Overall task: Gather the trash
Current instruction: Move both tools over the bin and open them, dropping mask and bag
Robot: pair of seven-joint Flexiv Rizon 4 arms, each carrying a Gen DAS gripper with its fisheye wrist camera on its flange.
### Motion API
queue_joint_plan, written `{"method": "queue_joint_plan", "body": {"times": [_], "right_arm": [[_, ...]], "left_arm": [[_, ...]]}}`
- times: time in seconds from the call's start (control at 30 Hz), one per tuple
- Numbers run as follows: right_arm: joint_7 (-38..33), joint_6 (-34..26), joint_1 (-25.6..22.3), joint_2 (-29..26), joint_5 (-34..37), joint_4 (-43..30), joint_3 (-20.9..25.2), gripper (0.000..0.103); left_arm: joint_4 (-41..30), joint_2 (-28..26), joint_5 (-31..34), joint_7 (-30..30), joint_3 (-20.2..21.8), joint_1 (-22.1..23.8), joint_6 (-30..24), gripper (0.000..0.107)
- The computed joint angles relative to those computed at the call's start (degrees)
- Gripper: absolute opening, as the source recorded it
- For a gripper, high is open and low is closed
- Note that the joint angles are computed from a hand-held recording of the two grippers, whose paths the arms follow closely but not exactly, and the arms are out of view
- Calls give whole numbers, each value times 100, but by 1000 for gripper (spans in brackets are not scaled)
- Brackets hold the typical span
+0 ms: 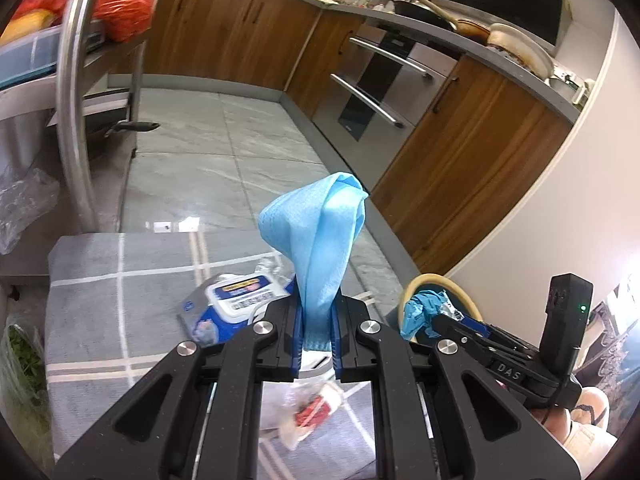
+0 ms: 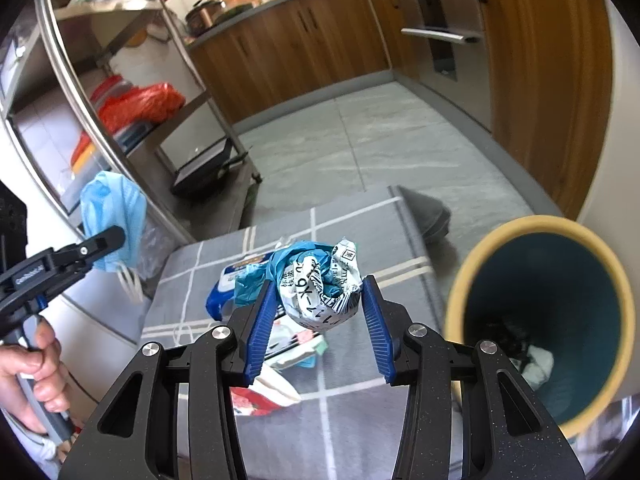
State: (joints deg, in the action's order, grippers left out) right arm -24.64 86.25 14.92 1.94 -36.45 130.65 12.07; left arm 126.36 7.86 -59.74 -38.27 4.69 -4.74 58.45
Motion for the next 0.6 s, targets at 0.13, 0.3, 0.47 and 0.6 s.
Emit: {"method": "queue_joint_plan", "body": {"times": [0.13,0.3,0.47,0.6], "right_arm": [[83,79,-228,368,-67,253,39,45],[133,118,-574,746,-35,520,181,45],[-21,92,-825,1095,225,781,254,45],[-226,37,-915,1328,536,962,269,45]], "left_arm": [[-26,13,-67,10,-109,-141,29,10],[-94,-31,-101,-21,-262,-379,44,10],[-153,-120,-109,-32,-405,-610,55,10],[-211,-231,-83,-71,-523,-778,83,10]]}}
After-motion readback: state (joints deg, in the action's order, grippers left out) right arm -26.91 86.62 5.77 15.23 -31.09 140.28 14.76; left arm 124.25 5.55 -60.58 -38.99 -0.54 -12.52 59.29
